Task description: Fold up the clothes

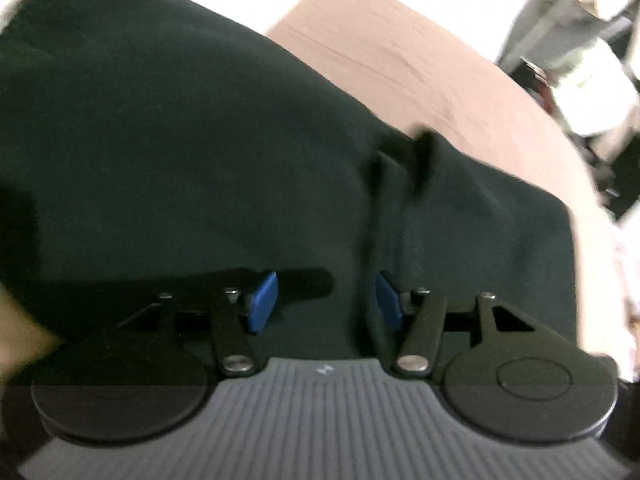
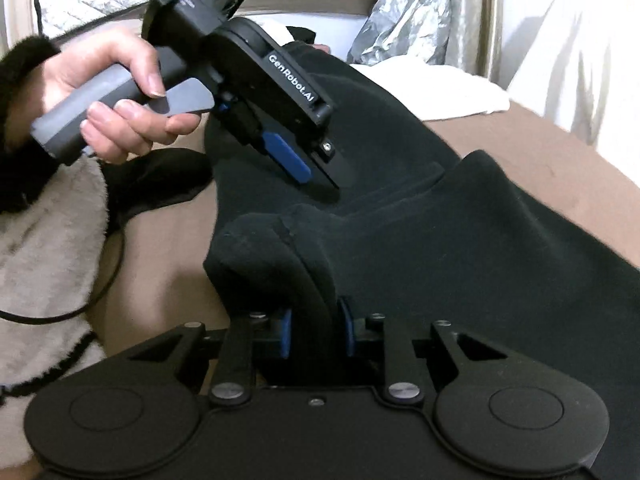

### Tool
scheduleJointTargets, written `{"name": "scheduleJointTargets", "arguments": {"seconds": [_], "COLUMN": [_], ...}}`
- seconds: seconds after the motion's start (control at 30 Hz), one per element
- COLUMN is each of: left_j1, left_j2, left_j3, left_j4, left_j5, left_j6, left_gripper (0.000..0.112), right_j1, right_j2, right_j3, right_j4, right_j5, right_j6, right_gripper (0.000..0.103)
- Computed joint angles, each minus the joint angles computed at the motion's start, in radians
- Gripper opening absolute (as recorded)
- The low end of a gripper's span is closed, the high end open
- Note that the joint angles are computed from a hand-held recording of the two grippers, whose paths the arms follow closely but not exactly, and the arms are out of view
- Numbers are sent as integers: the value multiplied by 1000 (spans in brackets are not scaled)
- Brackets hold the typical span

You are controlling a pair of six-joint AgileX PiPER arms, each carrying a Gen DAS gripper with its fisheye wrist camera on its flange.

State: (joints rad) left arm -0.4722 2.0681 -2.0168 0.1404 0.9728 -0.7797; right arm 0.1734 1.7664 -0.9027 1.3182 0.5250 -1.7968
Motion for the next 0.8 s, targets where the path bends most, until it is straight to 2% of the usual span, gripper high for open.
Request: {"name": "scheduleJointTargets", "arguments": {"seconds": [0.07,0.13,0.2,0.27,0.3,0.4,0.47,0.53,0.6,0.63,0.67,0.7,0.73,0.8], "left_j1": [-18,-18,-10,41,73,180,210,243,254,242,218,195,173,119], "left_j2": [-45,-118,-181,-250,-274,-300,-305,-291,-249,-237,-233,-230,-225,-222], "left_j3": [21,116,252,377,419,467,505,515,484,466,456,444,432,410], "left_j4": [200,400,570,614,594,372,271,159,102,129,172,212,251,346], "left_j5": [78,123,139,123,96,-3,-83,-155,-184,-180,-172,-163,-153,-112], "left_j6": [-135,-308,-501,-605,-619,-542,-543,-544,-596,-615,-623,-628,-631,-634], "left_gripper": [59,73,76,82,86,87,87,94,101,101,98,70,58,46], "right_j1": [3,10,4,-16,-21,10,36,59,58,47,27,4,-24,-78], "right_j2": [-7,-48,-71,-63,-46,56,66,46,28,20,11,1,-10,-27], "right_j3": [-18,-35,-49,-69,-89,-160,-132,-115,-122,-126,-128,-126,-120,-113], "right_j4": [-79,-154,-119,-54,-50,-195,-181,-198,-228,-229,-217,-198,-171,-132], "right_j5": [11,38,95,148,157,128,86,54,67,88,118,146,172,208], "right_j6": [92,194,204,192,211,379,367,388,446,469,485,498,508,539], "right_gripper": [32,36,36,38,42,48,53,55,56,56,56,55,55,55]}}
